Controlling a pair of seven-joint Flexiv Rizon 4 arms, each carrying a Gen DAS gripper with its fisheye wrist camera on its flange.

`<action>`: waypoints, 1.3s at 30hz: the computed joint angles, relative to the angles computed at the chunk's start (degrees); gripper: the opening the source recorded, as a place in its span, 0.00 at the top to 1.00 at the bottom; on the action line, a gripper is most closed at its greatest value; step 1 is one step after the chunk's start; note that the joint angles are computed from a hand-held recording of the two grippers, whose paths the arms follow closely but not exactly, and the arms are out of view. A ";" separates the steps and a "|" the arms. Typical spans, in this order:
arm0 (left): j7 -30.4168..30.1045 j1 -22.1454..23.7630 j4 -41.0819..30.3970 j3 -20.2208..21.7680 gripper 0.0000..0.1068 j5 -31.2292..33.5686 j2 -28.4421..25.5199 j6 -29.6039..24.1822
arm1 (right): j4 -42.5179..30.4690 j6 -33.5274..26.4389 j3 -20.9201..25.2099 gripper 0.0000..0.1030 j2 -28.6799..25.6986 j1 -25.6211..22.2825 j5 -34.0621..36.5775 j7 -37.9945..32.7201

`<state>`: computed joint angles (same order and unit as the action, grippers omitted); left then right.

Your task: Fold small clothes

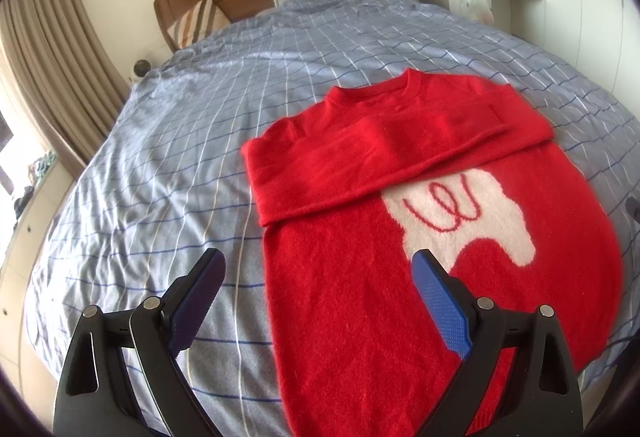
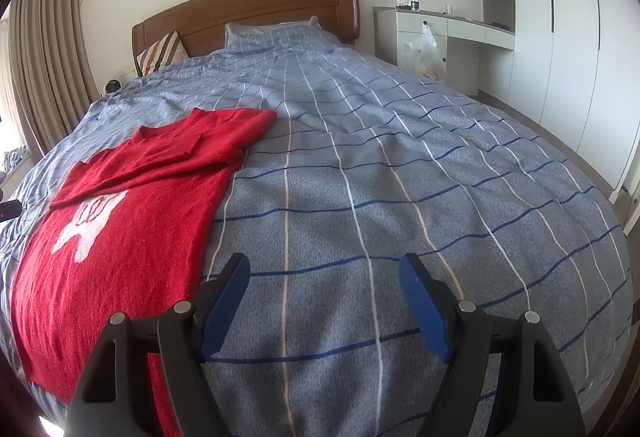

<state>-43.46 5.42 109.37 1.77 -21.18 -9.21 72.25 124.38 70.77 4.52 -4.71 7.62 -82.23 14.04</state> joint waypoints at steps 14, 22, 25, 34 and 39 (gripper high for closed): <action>-9.68 5.21 -1.44 2.57 0.09 -1.12 -5.01 0.00 | -0.21 -5.10 0.52 0.26 -0.85 2.12 6.81 -5.18; -12.14 7.57 -1.71 1.53 0.09 -2.20 -8.07 1.31 | -0.35 -5.18 0.26 0.25 -1.30 2.58 8.12 -5.95; -8.88 9.64 0.98 -1.36 0.06 -6.38 -8.14 3.99 | -0.63 -5.38 0.19 0.21 -1.87 2.86 8.86 -6.47; 1.77 11.69 4.93 -6.48 0.04 -17.77 -7.91 9.77 | -0.47 -2.76 -0.70 0.14 -2.88 2.71 9.56 -5.39; 4.35 11.71 5.90 -7.79 0.04 -20.32 -8.17 12.82 | -0.52 -2.09 -1.10 0.10 -3.36 2.64 7.36 -3.20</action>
<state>-39.11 17.13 115.26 -6.02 -41.50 -17.38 85.07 123.86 68.68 3.43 -8.08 10.26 -74.87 10.85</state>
